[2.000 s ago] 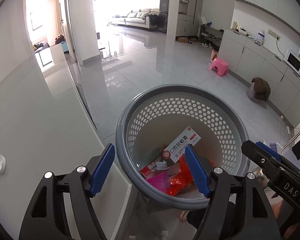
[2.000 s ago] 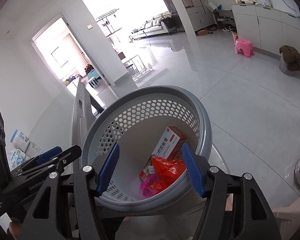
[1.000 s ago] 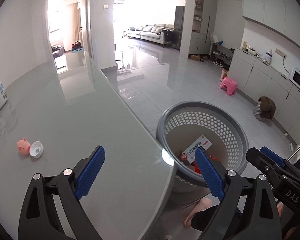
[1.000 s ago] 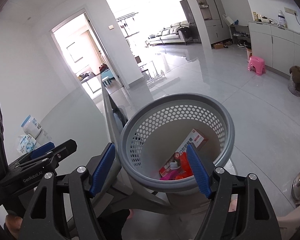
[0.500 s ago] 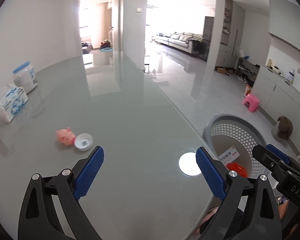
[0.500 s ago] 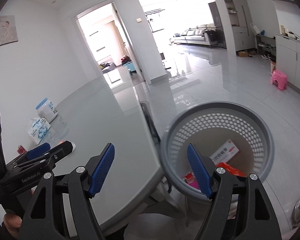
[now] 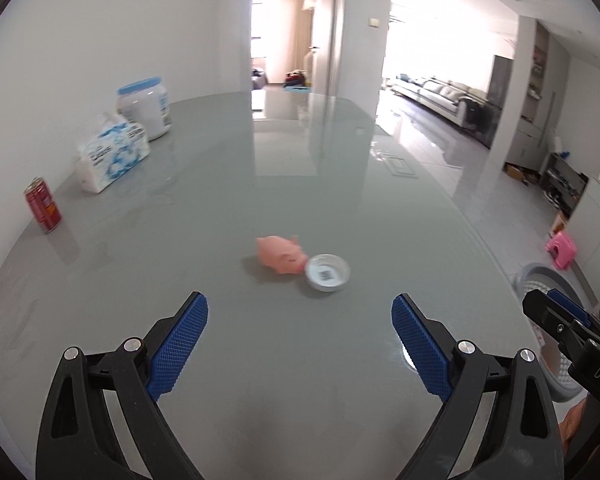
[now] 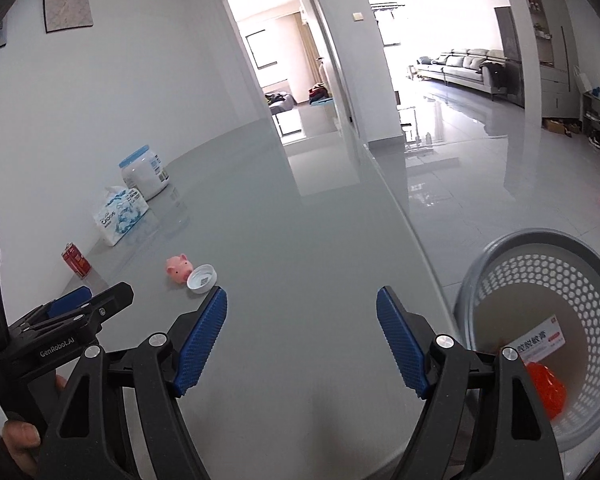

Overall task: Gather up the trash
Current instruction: 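Move both open tools from the basket back over the pig and lid, then grasp the white plastic lid with the right tool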

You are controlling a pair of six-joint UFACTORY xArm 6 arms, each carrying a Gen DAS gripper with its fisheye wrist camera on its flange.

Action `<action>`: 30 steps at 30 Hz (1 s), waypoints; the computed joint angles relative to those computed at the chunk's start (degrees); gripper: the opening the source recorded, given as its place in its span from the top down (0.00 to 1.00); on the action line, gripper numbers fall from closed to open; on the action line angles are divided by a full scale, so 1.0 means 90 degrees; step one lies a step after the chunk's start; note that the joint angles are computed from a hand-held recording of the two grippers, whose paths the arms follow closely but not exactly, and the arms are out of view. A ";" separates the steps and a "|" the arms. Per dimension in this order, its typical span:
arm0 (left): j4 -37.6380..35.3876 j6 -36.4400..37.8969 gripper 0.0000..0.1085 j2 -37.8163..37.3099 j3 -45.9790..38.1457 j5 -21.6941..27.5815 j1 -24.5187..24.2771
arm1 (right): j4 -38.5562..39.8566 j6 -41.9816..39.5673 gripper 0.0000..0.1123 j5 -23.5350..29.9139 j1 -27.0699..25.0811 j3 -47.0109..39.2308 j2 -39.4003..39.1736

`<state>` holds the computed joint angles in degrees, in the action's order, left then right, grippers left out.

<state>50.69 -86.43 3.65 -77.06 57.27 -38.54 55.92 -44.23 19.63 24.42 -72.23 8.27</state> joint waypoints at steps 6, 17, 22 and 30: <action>-0.0028 -0.0192 0.16 -0.0499 0.0677 0.0063 0.0382 | -0.0883 0.0617 0.34 0.0361 0.0340 -0.0913 0.0773; -0.0142 -0.0039 0.16 -0.0833 0.1259 -0.0405 0.1147 | -0.2740 0.2232 0.34 0.1138 0.0802 -0.2671 0.2145; -0.0103 -0.0038 0.16 -0.0816 0.1345 -0.0588 0.1366 | -0.3430 0.2811 0.34 0.1415 0.0919 -0.3307 0.2626; -0.0137 -0.0204 0.16 -0.0860 0.1569 -0.0866 0.1532 | -0.4250 0.3543 0.34 0.1745 0.1021 -0.4064 0.3223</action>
<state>49.45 -88.26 -4.09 -62.94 49.48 -24.76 17.67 -12.35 35.34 33.61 -108.80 37.27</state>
